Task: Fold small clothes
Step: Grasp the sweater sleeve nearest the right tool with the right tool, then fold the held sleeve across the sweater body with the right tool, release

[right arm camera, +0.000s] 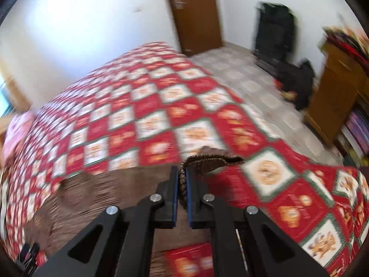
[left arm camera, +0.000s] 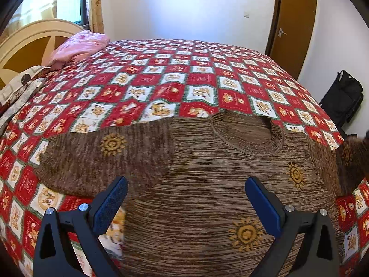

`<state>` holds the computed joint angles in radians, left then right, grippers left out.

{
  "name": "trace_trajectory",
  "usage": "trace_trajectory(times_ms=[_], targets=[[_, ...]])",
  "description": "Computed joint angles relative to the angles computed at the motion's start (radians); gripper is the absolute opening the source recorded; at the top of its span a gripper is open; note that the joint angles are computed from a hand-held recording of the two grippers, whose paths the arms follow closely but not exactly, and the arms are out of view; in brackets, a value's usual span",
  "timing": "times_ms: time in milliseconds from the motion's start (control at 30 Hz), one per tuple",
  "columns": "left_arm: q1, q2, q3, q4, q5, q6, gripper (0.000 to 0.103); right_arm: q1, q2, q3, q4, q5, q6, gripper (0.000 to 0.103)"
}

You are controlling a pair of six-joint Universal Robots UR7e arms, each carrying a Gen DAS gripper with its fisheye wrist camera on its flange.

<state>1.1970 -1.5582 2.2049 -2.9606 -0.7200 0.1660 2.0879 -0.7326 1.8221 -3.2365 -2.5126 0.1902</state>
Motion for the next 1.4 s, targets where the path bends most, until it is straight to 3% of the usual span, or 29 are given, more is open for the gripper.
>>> trace_trajectory(times_ms=[133, 233, 367, 467, 500, 567, 600, 633, 667, 767, 967, 1100, 1167, 1200, 1300, 1400], targets=[[0.018, -0.016, 0.002, -0.035, 0.011, 0.029, 0.102, 0.031, 0.115, -0.106, 0.033, 0.130, -0.027, 0.007], [0.034, -0.031, 0.001, -0.041, 0.010, 0.030, 0.102, 0.043, 0.245, -0.222, 0.052, 0.161, -0.076, 0.006], [0.061, -0.043, -0.003, -0.053, 0.015, 0.042, 0.102, 0.022, 0.354, -0.304, 0.094, 0.240, -0.055, 0.006], [0.078, -0.044, -0.001, -0.076, 0.018, 0.074, 0.102, 0.026, 0.396, -0.309, 0.062, 0.225, -0.062, 0.006], [0.082, -0.041, 0.001, -0.090, 0.022, 0.086, 0.102, 0.023, 0.400, -0.301, 0.045, 0.200, -0.069, 0.010], [0.090, -0.036, 0.001, -0.099, 0.012, 0.091, 0.102, 0.018, 0.383, -0.268, 0.010, 0.162, -0.076, 0.031], [0.095, -0.035, 0.000, -0.096, 0.000, 0.089, 0.102, 0.010, 0.369, -0.243, -0.032, 0.147, -0.090, 0.058], [0.099, -0.033, 0.001, -0.093, -0.011, 0.086, 0.102, 0.001, 0.357, -0.219, -0.084, 0.128, -0.110, 0.073], [0.099, -0.027, 0.003, -0.092, -0.021, 0.088, 0.102, -0.007, 0.341, -0.192, -0.128, 0.102, -0.128, 0.074], [0.088, 0.008, 0.015, -0.116, -0.006, 0.104, 0.102, -0.041, 0.291, -0.126, -0.184, 0.087, -0.165, 0.074], [0.084, 0.023, 0.015, -0.019, -0.031, 0.035, 0.102, -0.092, 0.276, -0.115, -0.075, 0.045, -0.171, 0.072], [0.070, 0.030, 0.028, -0.058, 0.002, 0.059, 0.102, -0.111, 0.283, -0.114, -0.012, 0.029, -0.172, 0.066], [0.073, 0.032, 0.022, -0.054, 0.004, 0.053, 0.102, -0.106, 0.292, -0.114, -0.036, 0.000, -0.212, 0.058], [0.076, 0.031, 0.019, -0.047, 0.001, 0.047, 0.102, -0.109, 0.280, -0.101, -0.038, 0.015, -0.205, 0.047], [0.080, 0.028, 0.016, -0.031, -0.005, 0.037, 0.102, -0.133, 0.218, -0.046, -0.039, 0.129, -0.142, 0.020], [0.078, 0.023, 0.019, -0.029, -0.006, 0.035, 0.102, -0.160, 0.162, 0.017, -0.085, 0.241, -0.063, 0.014]])
